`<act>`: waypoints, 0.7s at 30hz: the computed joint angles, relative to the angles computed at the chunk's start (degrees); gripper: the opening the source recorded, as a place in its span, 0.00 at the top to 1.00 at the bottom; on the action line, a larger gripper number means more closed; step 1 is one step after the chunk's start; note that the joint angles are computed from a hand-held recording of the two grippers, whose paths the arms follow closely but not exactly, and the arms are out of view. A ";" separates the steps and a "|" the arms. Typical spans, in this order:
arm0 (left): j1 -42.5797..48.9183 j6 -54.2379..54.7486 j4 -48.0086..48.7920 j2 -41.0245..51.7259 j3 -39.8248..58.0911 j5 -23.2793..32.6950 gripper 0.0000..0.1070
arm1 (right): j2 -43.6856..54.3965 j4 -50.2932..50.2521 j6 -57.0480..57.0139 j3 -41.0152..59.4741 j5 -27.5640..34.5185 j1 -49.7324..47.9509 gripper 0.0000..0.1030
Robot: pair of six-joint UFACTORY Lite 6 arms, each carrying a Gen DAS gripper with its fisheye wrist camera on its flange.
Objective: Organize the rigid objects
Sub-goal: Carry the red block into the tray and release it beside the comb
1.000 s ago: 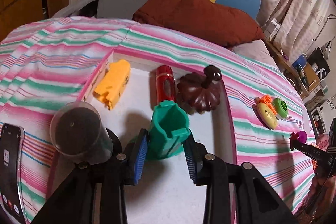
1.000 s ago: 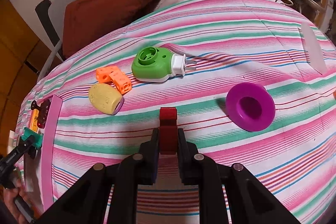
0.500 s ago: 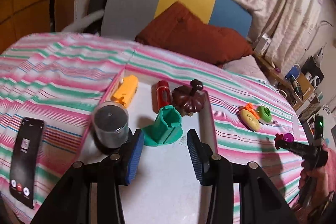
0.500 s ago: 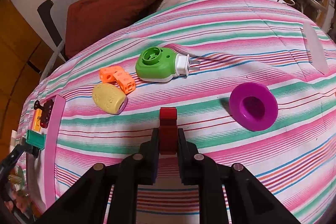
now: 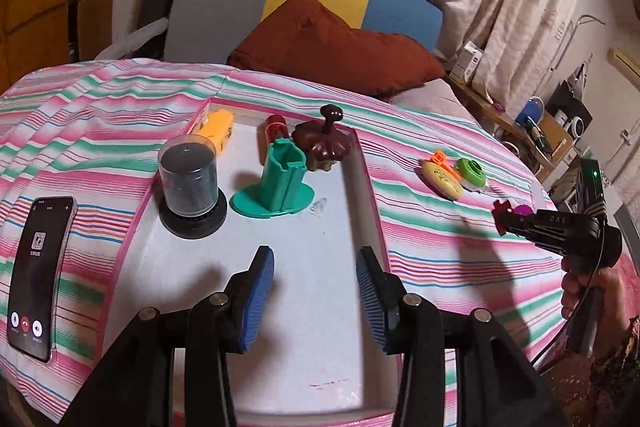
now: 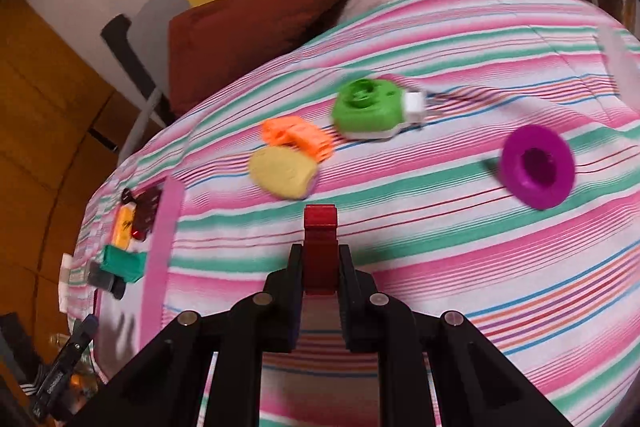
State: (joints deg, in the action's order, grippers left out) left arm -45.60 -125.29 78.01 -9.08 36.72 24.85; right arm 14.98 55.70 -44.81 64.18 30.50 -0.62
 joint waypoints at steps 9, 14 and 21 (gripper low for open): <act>-2.63 2.74 -3.07 -5.19 -4.20 3.06 0.60 | -4.51 4.58 0.55 -5.13 -0.62 11.35 0.85; -1.65 6.04 -6.89 -9.14 -6.90 2.81 0.60 | -2.61 3.44 5.65 -1.33 -1.38 18.64 0.85; -1.21 10.89 -12.10 -11.39 -8.03 4.95 0.60 | 5.75 -12.57 22.90 12.90 -4.72 29.88 0.85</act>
